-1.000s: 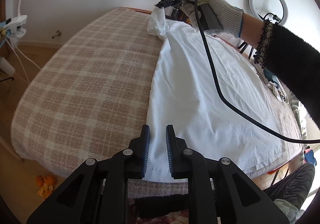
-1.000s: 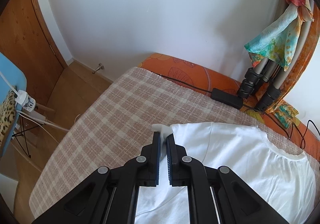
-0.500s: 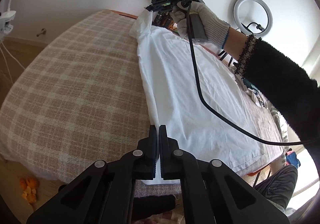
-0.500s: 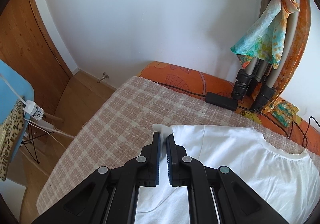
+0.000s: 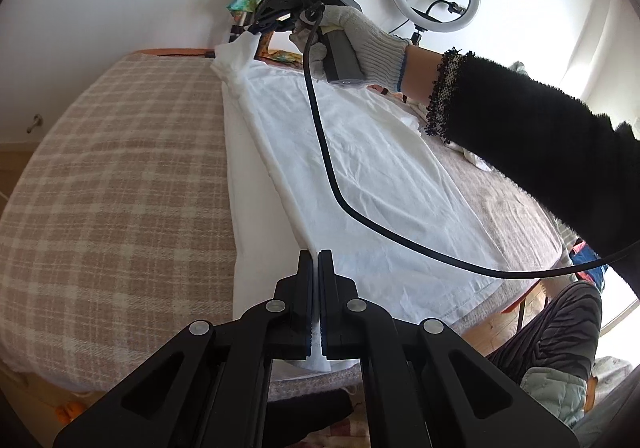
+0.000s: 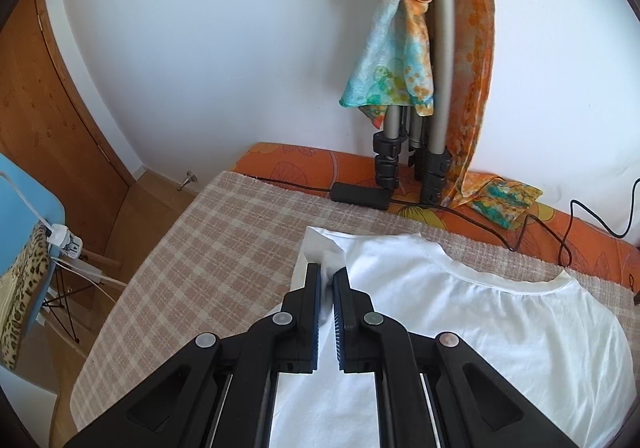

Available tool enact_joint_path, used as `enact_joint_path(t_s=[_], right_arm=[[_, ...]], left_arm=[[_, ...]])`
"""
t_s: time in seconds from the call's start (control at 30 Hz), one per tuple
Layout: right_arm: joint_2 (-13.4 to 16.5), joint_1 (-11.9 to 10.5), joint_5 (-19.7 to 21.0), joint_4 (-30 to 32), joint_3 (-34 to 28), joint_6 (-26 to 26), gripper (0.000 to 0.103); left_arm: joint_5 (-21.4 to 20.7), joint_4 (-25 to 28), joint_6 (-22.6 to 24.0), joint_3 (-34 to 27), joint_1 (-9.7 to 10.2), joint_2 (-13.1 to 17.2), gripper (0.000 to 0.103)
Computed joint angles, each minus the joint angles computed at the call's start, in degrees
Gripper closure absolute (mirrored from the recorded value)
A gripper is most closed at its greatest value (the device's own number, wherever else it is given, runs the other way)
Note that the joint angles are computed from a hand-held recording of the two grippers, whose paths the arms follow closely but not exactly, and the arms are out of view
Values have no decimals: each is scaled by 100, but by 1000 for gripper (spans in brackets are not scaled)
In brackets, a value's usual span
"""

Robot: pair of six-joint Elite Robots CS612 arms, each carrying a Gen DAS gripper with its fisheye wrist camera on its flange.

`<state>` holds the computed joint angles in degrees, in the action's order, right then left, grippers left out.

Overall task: Fold small clothes
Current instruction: 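Lift and fold the gripped shirt side over toward the shirt middle with both tools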

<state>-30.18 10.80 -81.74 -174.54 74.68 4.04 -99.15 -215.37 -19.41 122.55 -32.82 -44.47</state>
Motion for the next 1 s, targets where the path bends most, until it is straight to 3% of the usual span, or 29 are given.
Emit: enact_joint_path(t_s=[0.23,0.5,0.57,0.63,0.8,0.93,1.0], right_arm=[[-46,-215,-458,19,318,127,100],[19,-352,-528,253,374,130,99],[16,-372,-536,350,380,131,94],[-2,-384,-602,388,409,147,83],[-118,-470,-502,93,645,228,69],[-311,-567,-347,-334,1007,274,68],[-443,-629,-292,-570,1239,254,68]], left_arm=[[-164,525,301,-190,-208,38,102],[-215,826,497,-253,-258,56,102],[-244,886,554,-251,-261,52,102],[-402,1051,612,-313,-260,45,101],[-578,1222,761,-327,-282,28,91],[-820,1081,805,-316,-316,39,91],[-731,985,843,-275,-360,29,91]])
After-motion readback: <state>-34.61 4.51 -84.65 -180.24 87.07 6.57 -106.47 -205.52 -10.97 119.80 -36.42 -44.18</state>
